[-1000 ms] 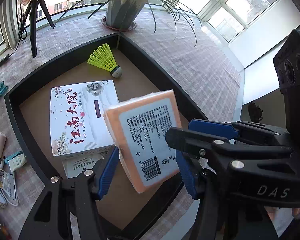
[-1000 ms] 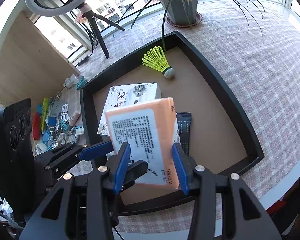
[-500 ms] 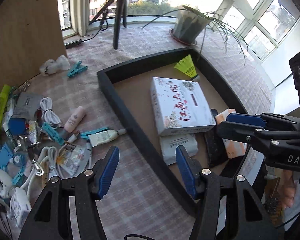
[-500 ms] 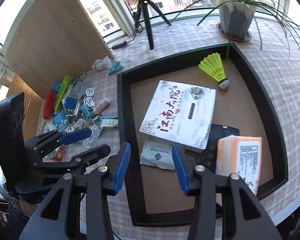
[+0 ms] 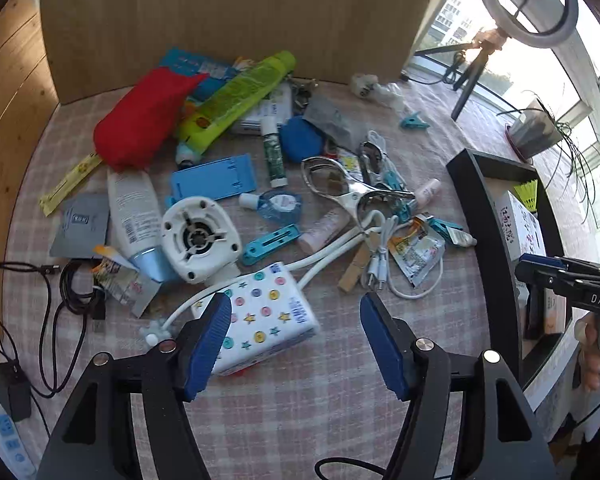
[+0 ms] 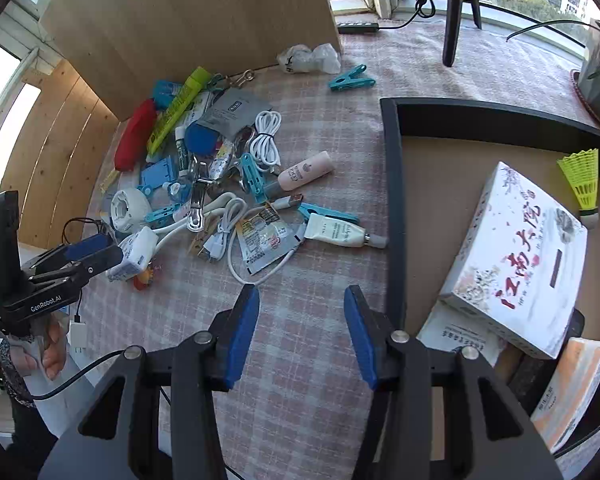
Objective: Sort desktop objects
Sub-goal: 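Move the left gripper over the polka-dot Vinda pack while the right gripper approaches the white cream tube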
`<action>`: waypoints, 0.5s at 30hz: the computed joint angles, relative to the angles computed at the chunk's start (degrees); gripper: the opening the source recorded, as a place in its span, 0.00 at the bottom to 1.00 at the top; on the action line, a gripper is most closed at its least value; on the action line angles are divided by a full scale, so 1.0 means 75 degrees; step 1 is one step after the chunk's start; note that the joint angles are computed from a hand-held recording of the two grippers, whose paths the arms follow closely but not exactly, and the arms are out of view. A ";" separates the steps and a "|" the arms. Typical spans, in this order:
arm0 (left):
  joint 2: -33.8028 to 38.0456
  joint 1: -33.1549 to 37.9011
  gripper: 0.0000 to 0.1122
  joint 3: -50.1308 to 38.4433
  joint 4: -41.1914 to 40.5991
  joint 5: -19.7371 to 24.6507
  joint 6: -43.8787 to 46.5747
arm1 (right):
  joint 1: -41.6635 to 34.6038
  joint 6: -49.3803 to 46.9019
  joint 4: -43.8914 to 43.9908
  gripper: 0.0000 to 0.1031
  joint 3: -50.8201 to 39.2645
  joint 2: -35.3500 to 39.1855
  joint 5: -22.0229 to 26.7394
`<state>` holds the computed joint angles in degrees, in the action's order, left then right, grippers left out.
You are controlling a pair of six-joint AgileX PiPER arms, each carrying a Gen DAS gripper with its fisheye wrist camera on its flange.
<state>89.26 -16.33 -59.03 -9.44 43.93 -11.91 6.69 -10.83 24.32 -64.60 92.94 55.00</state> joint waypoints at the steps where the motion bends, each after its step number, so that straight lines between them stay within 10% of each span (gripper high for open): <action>1: -0.0041 0.0266 0.58 0.0100 -0.0231 -0.0003 0.0200 | 0.0077 0.0040 0.0066 0.42 -0.0082 0.0153 -0.0002; 15: 0.0760 0.1342 0.58 0.0023 -0.1579 -0.0090 0.1412 | 0.0357 0.0968 -0.0881 0.42 -0.1918 0.1949 -0.0106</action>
<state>94.96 -6.27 -58.86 -21.28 43.25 -1.32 9.37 -3.57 17.71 -78.99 107.56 54.20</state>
